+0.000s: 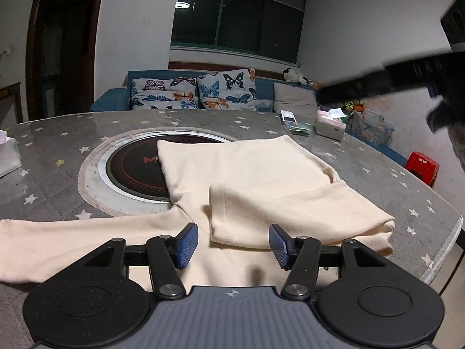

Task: Fold clothes

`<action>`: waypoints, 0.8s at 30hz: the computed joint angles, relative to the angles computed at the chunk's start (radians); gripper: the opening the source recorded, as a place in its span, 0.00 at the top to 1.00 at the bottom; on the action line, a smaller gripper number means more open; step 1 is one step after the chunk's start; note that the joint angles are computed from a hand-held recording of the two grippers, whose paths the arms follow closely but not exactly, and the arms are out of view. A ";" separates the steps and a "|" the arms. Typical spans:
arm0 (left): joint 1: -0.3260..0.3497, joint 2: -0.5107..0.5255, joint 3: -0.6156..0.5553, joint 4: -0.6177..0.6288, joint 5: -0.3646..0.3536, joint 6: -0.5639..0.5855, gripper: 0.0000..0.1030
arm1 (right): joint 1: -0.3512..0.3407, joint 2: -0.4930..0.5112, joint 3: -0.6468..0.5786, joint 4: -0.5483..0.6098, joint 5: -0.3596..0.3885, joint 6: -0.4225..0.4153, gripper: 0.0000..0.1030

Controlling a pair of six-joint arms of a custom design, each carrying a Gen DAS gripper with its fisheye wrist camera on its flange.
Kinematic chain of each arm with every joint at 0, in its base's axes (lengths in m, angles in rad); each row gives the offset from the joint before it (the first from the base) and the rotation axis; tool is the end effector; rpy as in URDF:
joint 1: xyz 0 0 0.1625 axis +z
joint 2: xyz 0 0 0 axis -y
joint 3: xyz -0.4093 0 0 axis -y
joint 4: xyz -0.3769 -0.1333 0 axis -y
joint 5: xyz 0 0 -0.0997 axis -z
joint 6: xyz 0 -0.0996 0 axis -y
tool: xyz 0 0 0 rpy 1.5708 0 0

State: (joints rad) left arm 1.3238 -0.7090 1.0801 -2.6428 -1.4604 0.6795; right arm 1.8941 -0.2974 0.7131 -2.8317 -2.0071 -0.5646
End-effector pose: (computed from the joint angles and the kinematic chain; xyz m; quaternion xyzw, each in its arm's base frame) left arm -0.0562 -0.8129 0.2809 0.4021 0.8474 -0.3237 0.1242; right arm 0.3628 -0.7958 0.1449 0.3023 -0.8422 0.3737 0.2441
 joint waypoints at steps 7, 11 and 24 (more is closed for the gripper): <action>-0.009 0.025 -0.030 -0.003 0.020 0.000 0.46 | -0.035 -0.092 0.167 -0.005 -0.151 0.021 0.88; -0.014 0.066 -0.082 0.019 0.059 -0.015 0.49 | -0.059 -0.126 0.247 -0.008 -0.205 0.044 0.88; -0.023 0.072 -0.075 -0.006 0.106 -0.021 0.94 | -0.091 -0.130 0.259 -0.059 -0.206 0.011 0.78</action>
State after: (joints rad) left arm 1.3012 -0.6367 1.0056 -2.6489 -1.3540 0.6587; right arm 1.8029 -0.4273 0.9717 -2.8909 -2.2134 -0.5533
